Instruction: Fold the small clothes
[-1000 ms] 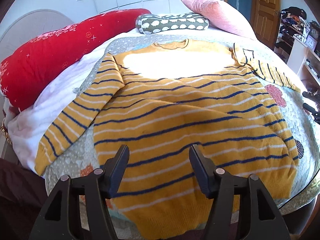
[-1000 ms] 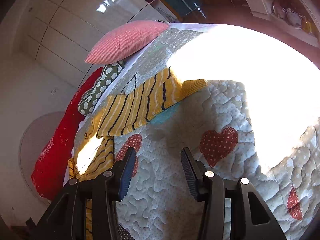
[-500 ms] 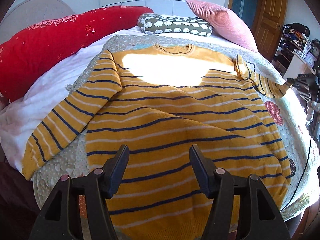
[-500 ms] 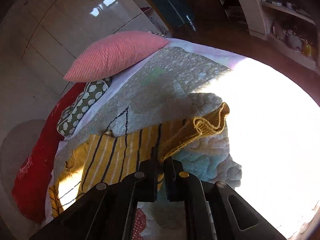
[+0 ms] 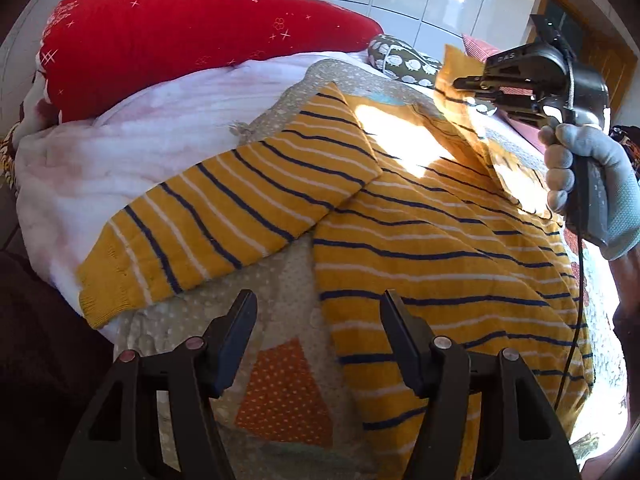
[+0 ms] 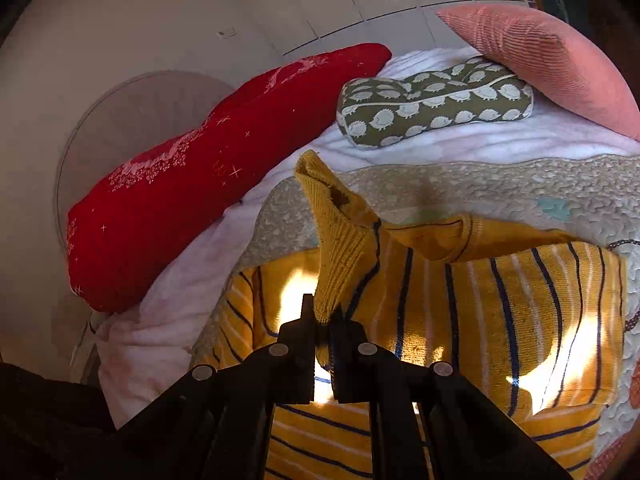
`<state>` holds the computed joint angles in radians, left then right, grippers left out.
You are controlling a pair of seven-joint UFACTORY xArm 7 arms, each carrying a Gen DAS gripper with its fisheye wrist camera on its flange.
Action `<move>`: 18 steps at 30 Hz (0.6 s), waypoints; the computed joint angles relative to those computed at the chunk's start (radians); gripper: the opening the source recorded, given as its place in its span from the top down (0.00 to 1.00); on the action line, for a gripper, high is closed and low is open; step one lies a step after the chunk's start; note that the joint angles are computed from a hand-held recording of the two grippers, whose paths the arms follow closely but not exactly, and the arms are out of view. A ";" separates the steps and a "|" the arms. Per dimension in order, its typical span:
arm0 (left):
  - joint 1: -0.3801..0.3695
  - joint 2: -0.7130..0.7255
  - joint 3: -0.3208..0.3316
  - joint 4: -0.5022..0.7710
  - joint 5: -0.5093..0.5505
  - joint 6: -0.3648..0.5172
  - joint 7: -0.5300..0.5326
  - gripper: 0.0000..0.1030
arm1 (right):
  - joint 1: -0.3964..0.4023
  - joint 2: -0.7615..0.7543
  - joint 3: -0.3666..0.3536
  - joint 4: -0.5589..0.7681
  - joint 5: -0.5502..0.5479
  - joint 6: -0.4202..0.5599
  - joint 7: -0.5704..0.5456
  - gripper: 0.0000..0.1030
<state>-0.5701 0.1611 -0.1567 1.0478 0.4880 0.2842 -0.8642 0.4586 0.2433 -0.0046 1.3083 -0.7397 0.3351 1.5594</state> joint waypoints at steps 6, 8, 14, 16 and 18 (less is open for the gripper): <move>0.045 -0.015 0.003 -0.043 -0.064 -0.031 0.030 0.39 | -0.066 0.365 0.166 0.350 0.330 0.103 -0.397 0.90; 0.049 -0.021 0.006 -0.052 -0.067 -0.039 0.034 0.39 | -0.066 0.381 0.171 0.341 0.380 0.085 -0.433 0.82; 0.060 -0.029 0.029 -0.052 -0.031 -0.034 -0.025 0.38 | 0.001 0.207 0.071 0.105 0.412 -0.119 -0.408 0.56; 0.076 -0.022 0.017 -0.031 -0.070 -0.026 -0.005 0.37 | 0.053 0.132 0.005 0.033 0.393 -0.109 -0.381 0.56; 0.105 0.002 -0.016 0.011 -0.171 -0.047 0.089 0.36 | 0.096 0.065 -0.048 -0.029 0.334 -0.073 -0.327 0.56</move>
